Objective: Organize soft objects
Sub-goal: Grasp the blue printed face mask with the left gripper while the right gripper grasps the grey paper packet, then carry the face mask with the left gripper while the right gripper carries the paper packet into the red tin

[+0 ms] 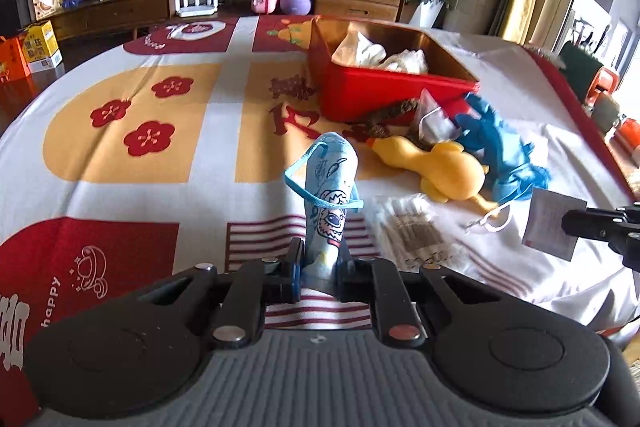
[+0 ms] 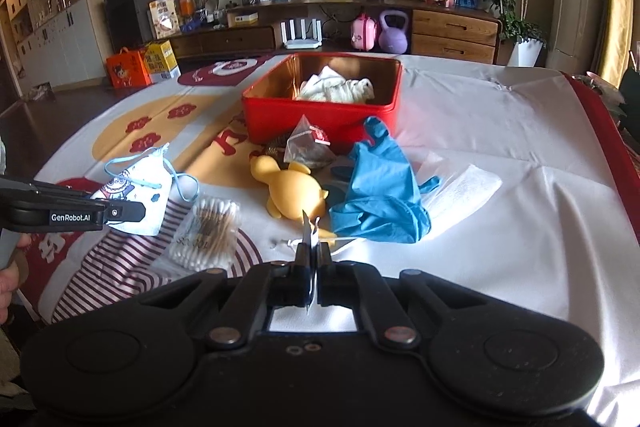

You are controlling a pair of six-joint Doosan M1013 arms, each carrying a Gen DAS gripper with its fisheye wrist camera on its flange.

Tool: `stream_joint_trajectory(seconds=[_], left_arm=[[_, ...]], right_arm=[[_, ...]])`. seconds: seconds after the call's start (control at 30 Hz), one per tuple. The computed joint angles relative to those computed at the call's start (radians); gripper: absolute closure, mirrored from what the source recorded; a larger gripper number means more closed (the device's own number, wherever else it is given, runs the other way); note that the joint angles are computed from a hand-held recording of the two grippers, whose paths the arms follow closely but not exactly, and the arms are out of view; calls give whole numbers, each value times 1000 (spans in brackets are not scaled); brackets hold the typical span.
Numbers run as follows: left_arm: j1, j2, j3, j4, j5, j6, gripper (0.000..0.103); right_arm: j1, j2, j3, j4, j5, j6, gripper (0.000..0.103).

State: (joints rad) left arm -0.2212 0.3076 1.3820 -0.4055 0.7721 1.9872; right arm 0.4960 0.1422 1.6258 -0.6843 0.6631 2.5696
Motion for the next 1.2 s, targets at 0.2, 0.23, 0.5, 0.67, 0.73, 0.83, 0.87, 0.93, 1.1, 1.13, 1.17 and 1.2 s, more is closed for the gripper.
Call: stream_joint_trajectory(seconds=[0.2,0.23,0.5,0.67,0.73,0.83,0.87,0.93,1.1,1.13,1.17,1.2], left_arm=[[3,1,-33,-43,17,33,88],[3,2,-40,-49,21,37,89],[-2,30,-130,-71,60,34,88],[-9,57,-197,-72,103,31,88],[-13,71,-230,-71,128,33,88],[-21,95,-280,-71,159,38,88],[-23,102,-295,-71,167,36,88],[-30,120,-332,-68,184,30,88],[-46,167,-425,-46,214,16,88],[-48,180,-446,-42,223,13,88],[-51,189,-463,-37,229,10,88],[-54,201,-483,-28,234,5,88]], right_arm=[[-6,-14,-18,-37,9,25,101],[-10,-16,-23,-37,7,25,101],[-44,-10,-77,-34,0,-1,101],[-63,-1,-111,-28,-4,-41,101],[-72,7,-132,-20,-5,-70,101],[-85,21,-165,-13,-5,-102,101],[-90,26,-175,-7,-9,-112,101],[-100,38,-196,-1,-12,-130,101],[-124,72,-248,31,-15,-174,101],[-129,79,-257,41,-17,-183,101],[-132,84,-263,44,-17,-187,101],[-137,92,-273,52,-17,-196,101]])
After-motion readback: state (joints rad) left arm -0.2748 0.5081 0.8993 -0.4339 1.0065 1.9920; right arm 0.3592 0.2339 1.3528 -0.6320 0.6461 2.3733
